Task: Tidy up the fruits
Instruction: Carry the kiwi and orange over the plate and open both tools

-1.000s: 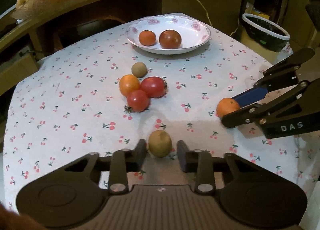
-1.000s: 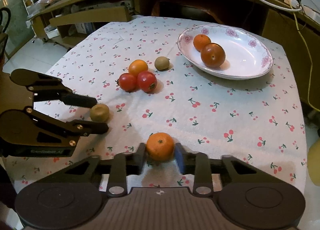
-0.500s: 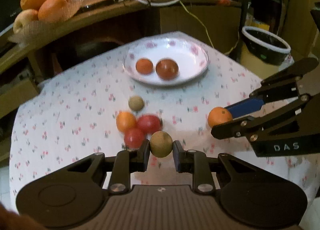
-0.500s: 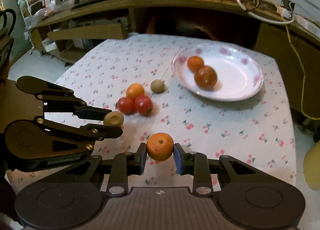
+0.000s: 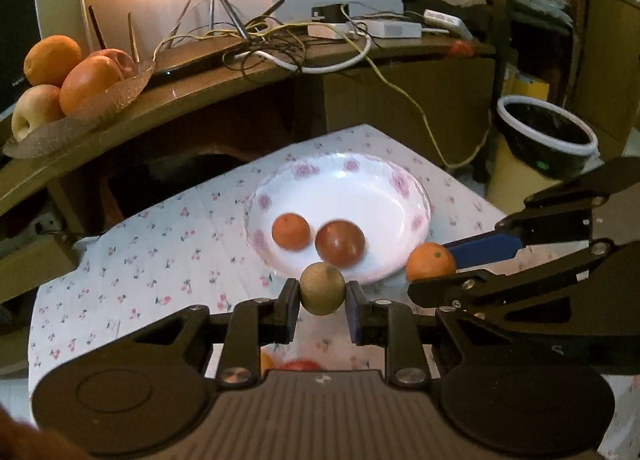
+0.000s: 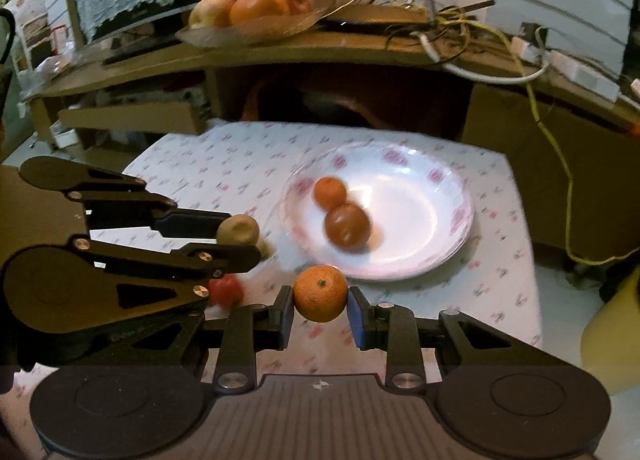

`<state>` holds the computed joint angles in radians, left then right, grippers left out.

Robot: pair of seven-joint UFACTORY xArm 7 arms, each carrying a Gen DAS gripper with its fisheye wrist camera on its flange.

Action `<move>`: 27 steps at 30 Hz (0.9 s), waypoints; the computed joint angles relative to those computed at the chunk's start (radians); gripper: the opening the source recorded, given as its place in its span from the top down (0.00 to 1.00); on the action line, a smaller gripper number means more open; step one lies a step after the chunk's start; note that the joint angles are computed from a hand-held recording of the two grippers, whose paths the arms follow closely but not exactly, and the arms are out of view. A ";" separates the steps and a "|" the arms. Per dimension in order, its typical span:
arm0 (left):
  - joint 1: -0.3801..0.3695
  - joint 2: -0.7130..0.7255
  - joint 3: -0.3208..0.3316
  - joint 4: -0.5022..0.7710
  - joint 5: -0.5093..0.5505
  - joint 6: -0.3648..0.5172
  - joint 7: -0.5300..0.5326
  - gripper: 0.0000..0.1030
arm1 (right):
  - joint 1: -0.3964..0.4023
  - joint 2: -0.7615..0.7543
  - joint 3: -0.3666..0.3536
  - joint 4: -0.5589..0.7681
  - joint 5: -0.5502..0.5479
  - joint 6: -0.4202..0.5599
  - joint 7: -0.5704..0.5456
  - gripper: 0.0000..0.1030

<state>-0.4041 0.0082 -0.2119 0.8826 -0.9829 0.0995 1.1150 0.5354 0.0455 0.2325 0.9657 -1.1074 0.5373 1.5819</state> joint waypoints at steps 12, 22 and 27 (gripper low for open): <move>0.094 0.183 -0.089 0.185 0.153 -0.017 -0.145 0.71 | -0.024 0.064 -0.049 0.067 -0.043 0.032 0.045 0.70; 0.144 0.331 -0.152 0.315 0.353 -0.026 -0.283 0.71 | -0.048 0.105 -0.094 0.097 -0.061 0.014 0.052 0.70; 0.160 0.382 -0.172 0.353 0.432 -0.036 -0.352 0.72 | -0.055 0.122 -0.110 0.106 -0.048 0.015 0.051 0.70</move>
<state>-0.2441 0.3904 -0.3839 1.2351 -0.5508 0.0634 0.7627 0.4805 0.1676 0.1227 1.0712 -1.1555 0.5527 1.6328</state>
